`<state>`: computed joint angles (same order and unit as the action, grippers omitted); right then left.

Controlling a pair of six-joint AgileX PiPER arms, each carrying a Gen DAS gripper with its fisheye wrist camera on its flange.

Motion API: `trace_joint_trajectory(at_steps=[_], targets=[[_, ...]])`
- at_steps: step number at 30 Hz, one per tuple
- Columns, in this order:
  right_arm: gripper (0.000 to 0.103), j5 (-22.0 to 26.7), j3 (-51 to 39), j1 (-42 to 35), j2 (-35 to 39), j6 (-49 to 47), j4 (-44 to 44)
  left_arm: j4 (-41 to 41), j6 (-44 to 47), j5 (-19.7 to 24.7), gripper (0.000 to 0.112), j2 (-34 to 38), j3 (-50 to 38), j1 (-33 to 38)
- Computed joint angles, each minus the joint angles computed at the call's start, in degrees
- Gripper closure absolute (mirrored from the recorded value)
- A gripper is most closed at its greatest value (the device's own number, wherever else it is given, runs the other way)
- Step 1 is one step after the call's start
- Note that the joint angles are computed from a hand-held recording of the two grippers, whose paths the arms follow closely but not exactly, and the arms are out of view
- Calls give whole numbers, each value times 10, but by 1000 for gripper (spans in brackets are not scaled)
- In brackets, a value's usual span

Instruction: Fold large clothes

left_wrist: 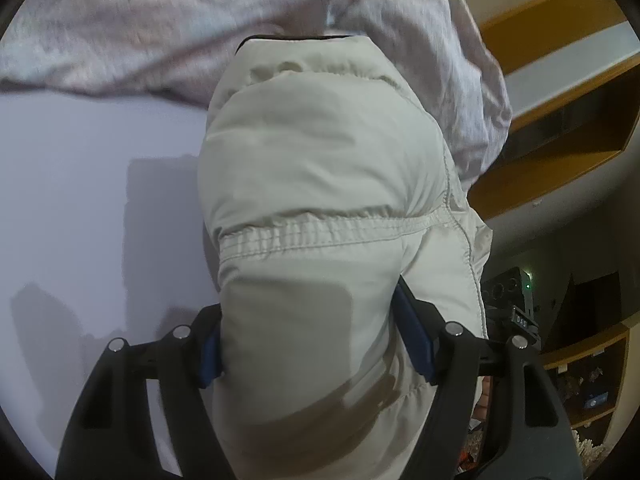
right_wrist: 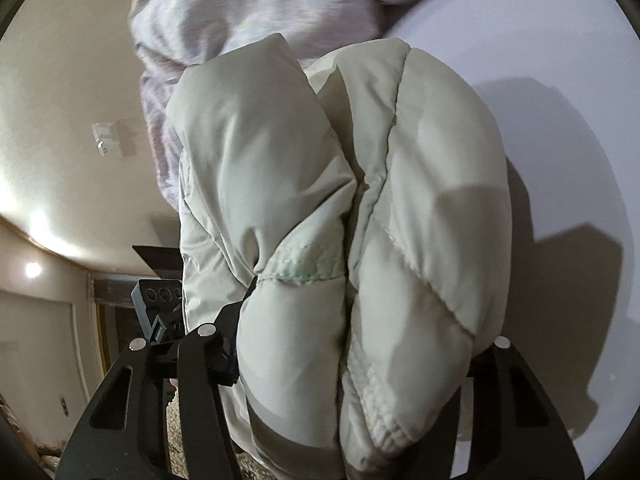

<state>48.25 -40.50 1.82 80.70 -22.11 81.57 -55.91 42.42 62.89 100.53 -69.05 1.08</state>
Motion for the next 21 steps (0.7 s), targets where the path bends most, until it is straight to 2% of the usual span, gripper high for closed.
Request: trace_joint_trajectory(at_steps=[6,11,18,21], targets=[[47,-4,-89,17,50,18,-33,-5,-10,13,41,39,-77,24],[47,-2,-112,17,67,35,-70,1,-22,6,41,77,-117,25],[47,-32,-138,54,114,72,-98,28,-36,-11,41,134,-158,29],[47,-55,-164,72,140,88,-111,23,-12,-21,41,145,-153,44]])
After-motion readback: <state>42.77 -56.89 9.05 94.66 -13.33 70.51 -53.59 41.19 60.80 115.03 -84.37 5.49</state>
